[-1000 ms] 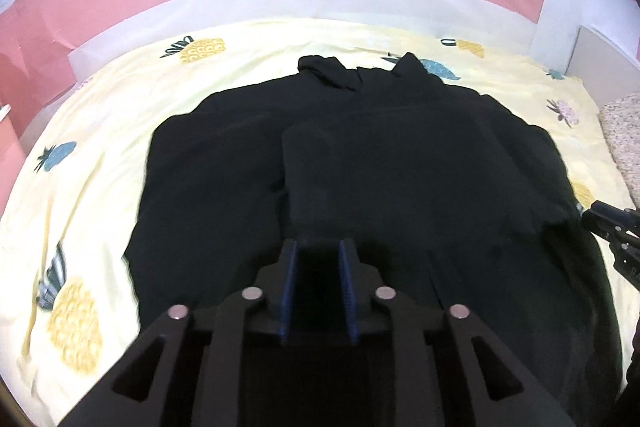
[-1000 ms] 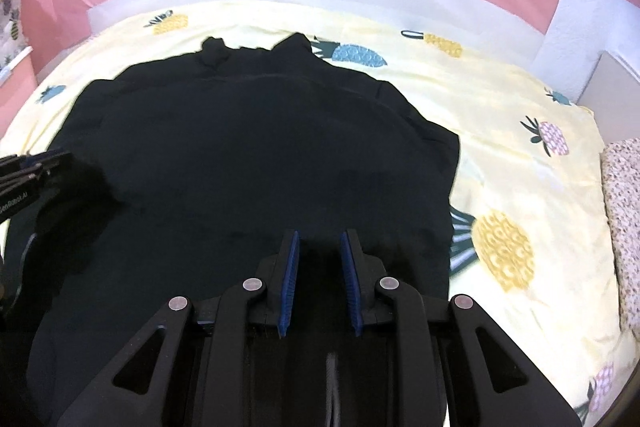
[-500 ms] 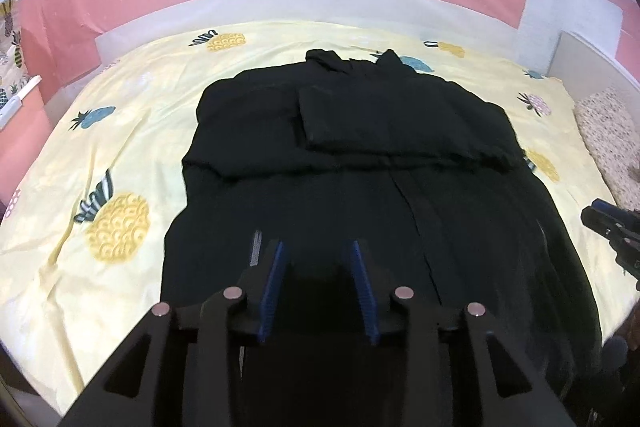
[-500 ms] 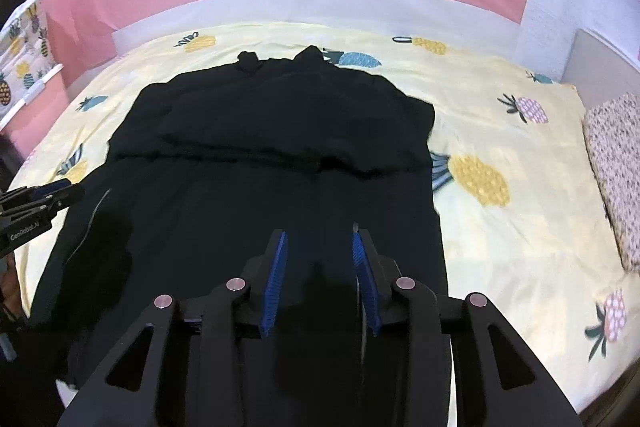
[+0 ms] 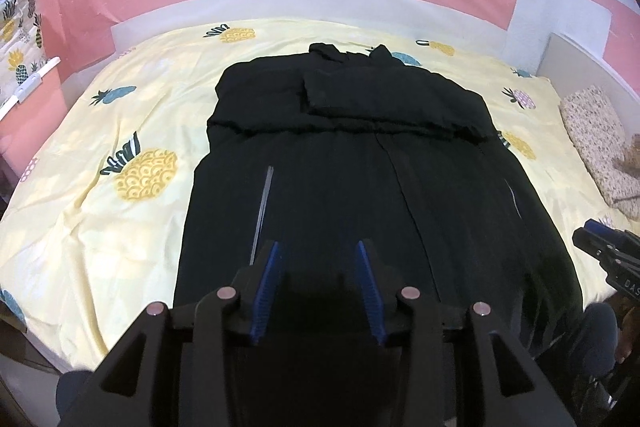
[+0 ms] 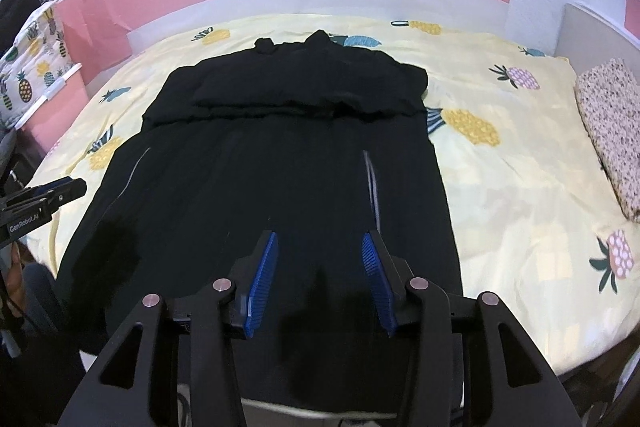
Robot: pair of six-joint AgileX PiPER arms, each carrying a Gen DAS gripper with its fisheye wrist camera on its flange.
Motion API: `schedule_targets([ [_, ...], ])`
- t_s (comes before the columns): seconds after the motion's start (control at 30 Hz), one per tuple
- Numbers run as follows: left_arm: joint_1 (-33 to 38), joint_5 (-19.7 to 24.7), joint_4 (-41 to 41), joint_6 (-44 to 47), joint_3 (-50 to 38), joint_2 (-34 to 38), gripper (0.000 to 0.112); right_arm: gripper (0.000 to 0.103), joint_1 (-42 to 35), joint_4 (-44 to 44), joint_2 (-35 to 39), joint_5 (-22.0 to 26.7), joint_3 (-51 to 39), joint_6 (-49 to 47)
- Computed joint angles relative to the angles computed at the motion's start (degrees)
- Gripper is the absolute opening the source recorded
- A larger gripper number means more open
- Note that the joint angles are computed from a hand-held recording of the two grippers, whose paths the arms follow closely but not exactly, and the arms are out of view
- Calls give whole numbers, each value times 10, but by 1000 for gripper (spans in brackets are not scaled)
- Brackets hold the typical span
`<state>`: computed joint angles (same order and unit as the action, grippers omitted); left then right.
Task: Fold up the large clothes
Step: 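Move both open tools back toward the coat hem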
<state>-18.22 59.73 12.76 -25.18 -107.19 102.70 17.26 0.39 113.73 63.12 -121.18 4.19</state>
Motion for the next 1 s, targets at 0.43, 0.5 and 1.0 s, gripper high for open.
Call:
schedule_targets([
  [0.43, -22, -14, 32, -29, 101, -65, 49, 52, -6, 11, -79, -46, 143, 8],
  [0.5, -23, -14, 38, -35, 105, -67, 50, 52, -7, 10, -82, -47, 148, 8],
  [1.0, 24, -27, 51, -42, 153, -78, 54, 52, -41, 19, -76, -51, 177, 19],
])
